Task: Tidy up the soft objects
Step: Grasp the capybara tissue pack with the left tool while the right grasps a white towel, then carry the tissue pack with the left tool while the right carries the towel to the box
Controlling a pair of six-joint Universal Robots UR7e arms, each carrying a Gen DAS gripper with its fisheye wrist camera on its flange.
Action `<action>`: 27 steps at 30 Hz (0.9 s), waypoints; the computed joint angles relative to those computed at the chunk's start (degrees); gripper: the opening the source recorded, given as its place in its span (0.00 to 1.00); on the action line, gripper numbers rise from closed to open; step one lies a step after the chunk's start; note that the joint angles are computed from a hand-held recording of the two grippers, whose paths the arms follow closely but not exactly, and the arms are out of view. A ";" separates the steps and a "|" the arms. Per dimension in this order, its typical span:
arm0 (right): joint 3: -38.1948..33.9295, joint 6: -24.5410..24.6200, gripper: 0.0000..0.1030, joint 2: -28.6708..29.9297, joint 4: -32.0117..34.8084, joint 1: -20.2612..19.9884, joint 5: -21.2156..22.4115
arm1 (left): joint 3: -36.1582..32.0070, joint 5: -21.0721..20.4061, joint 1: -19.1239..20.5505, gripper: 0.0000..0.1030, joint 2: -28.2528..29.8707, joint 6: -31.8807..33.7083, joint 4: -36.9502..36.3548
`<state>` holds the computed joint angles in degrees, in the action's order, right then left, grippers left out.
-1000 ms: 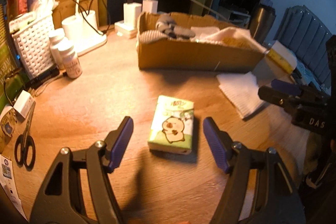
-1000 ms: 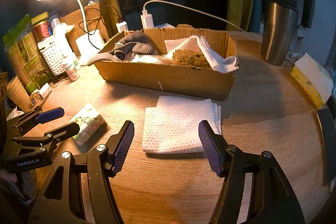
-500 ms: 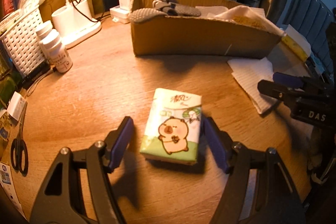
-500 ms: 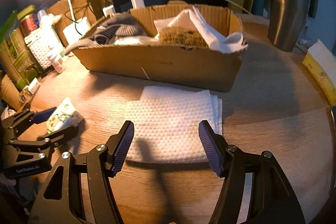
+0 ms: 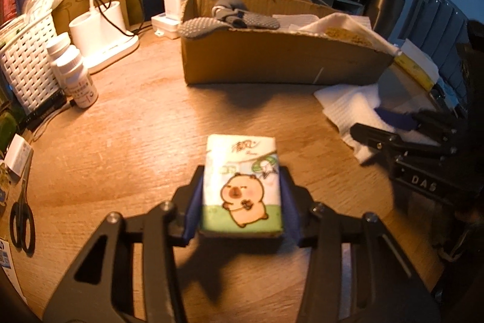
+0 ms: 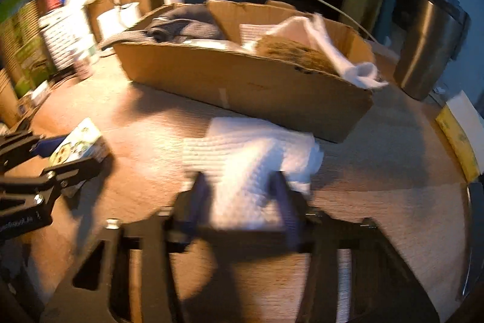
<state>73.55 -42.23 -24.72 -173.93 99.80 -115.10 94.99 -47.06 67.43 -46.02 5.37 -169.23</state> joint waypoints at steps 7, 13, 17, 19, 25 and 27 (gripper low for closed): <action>1.58 0.60 0.11 -1.12 2.28 0.36 1.69 | 3.00 -2.21 -0.87 0.46 -2.04 1.53 -5.17; 4.90 1.51 0.11 -4.15 0.87 0.58 4.52 | 4.23 -2.56 -1.71 0.46 -3.70 0.43 -7.33; 6.32 1.56 0.11 -6.06 -0.29 1.07 6.51 | 4.30 -3.00 -2.54 0.46 -4.44 0.65 -8.73; 6.67 1.26 0.11 -6.82 -0.58 1.38 7.48 | 4.14 -3.13 -2.98 0.46 -4.69 1.34 -9.52; 7.08 -0.74 0.11 -8.69 -2.04 2.34 9.75 | 3.05 -3.01 -4.40 0.46 -5.09 3.58 -11.75; 6.59 -1.08 0.11 -8.85 -2.33 2.61 10.21 | 2.48 -2.68 -4.80 0.46 -4.93 4.63 -12.73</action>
<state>80.14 -43.31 -33.57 -176.26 102.41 -104.89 97.47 -49.75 62.63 -50.94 10.00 -181.96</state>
